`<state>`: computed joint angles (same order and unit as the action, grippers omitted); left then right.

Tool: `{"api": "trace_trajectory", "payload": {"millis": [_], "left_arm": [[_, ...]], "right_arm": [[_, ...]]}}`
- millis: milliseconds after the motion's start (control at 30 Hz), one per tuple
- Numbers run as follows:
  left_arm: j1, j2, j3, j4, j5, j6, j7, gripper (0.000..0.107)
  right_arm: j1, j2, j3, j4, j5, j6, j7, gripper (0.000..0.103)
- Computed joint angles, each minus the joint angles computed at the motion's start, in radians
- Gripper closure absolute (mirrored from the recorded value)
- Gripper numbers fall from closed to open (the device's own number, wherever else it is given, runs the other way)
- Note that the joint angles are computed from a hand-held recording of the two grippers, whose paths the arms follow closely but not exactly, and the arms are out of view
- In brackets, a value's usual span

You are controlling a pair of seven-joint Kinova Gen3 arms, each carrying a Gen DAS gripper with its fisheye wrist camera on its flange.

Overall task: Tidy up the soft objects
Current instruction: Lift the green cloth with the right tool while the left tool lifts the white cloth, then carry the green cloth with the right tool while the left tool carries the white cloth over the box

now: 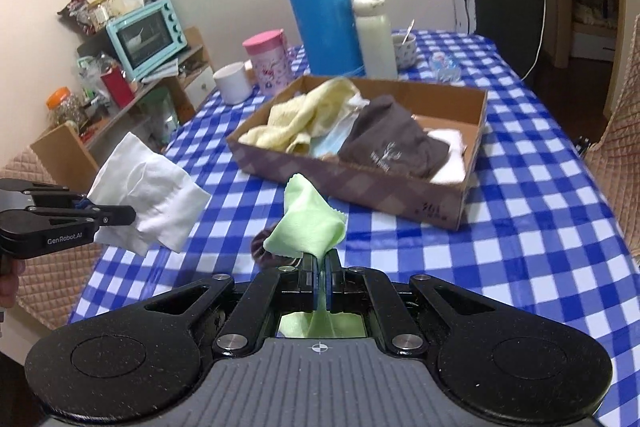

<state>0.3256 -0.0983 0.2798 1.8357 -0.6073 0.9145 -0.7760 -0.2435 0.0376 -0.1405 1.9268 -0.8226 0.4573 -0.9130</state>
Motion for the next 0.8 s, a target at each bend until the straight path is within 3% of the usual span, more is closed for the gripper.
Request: {"api": "trace_trajectory", "payload": {"millis": [467, 800], "left_arm": [[0.016, 0.058, -0.018, -0.073, -0.075, -0.062, -0.027, 0.097], [0.047, 0.140, -0.071, -0.167, -0.117, -0.106, -0.064, 0.097]], "right_arm": [[0.014, 0.003, 0.011, -0.056, 0.002, -0.016, 0.011, 0.099], [0.050, 0.055, -0.011, -0.134, -0.011, -0.041, 0.032, 0.099]]}}
